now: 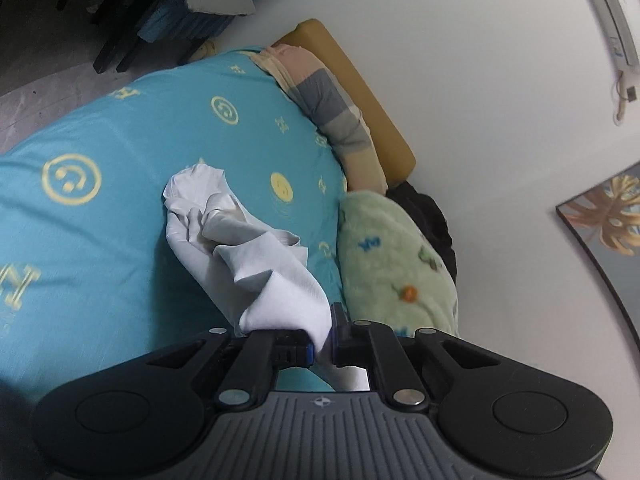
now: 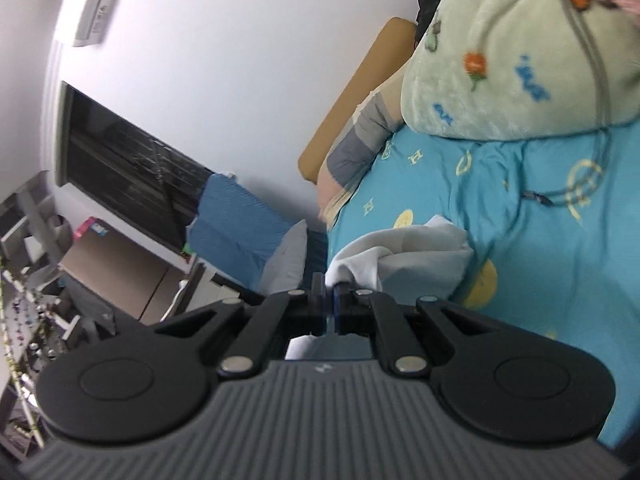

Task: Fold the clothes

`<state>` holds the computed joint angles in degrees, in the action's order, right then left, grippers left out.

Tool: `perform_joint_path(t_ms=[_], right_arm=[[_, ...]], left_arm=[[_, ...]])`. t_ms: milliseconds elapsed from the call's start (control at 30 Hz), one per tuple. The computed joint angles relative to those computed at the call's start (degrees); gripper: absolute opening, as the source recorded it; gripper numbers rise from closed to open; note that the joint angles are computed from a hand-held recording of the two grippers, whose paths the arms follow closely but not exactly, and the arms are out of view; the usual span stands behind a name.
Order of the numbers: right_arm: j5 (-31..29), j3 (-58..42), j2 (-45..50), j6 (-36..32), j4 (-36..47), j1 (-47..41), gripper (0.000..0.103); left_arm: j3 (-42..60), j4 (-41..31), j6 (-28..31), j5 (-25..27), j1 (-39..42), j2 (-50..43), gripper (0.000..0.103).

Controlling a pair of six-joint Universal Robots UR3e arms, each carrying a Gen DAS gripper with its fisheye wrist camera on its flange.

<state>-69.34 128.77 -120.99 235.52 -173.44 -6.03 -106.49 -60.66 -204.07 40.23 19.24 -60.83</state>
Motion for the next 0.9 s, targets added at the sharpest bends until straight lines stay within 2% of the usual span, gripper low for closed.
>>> perform_joint_path(t_ms=[100,133,200,300,400,633,733,900], right_arm=[[-3.3,4.5,-9.4,0.4,5.0,2.4,0.007],[-4.4,5.0,-10.6,0.7,6.1,3.3,0.007],[-4.9,4.9,-11.2,1.6,7.6,3.7,0.007],[-5.8,-0.3,-3.6,1.7,6.6,4.2,0.007],[-5.0,-10.5,9.3,0.5,6.5,2.7,0.007],[-7.1,-38.7,42.3,-7.5,8.7,3.0,0.008],[-8.7,-47.2,53.3,-13.0,10.6,4.0,0.009],[-4.7,-50.6,62.5,-18.6,9.7,2.5,0.009]], left_arm=[[-2.7,-15.7,8.2,-3.9,6.1,10.5,0.008],[-2.9,-17.4,8.7,-4.0,6.8,11.6,0.008],[-3.0,-11.3,4.1,-2.3,4.7,8.7,0.008],[3.0,3.4,-6.7,4.4,-3.6,-5.4,0.008],[16.8,10.1,-13.0,12.3,-11.3,-22.5,0.009],[51.8,5.8,-13.9,27.3,-20.0,-56.0,0.01],[59.9,5.0,-13.1,28.1,-20.3,-65.8,0.01],[58.9,9.6,-12.1,24.8,-18.4,-71.5,0.016]])
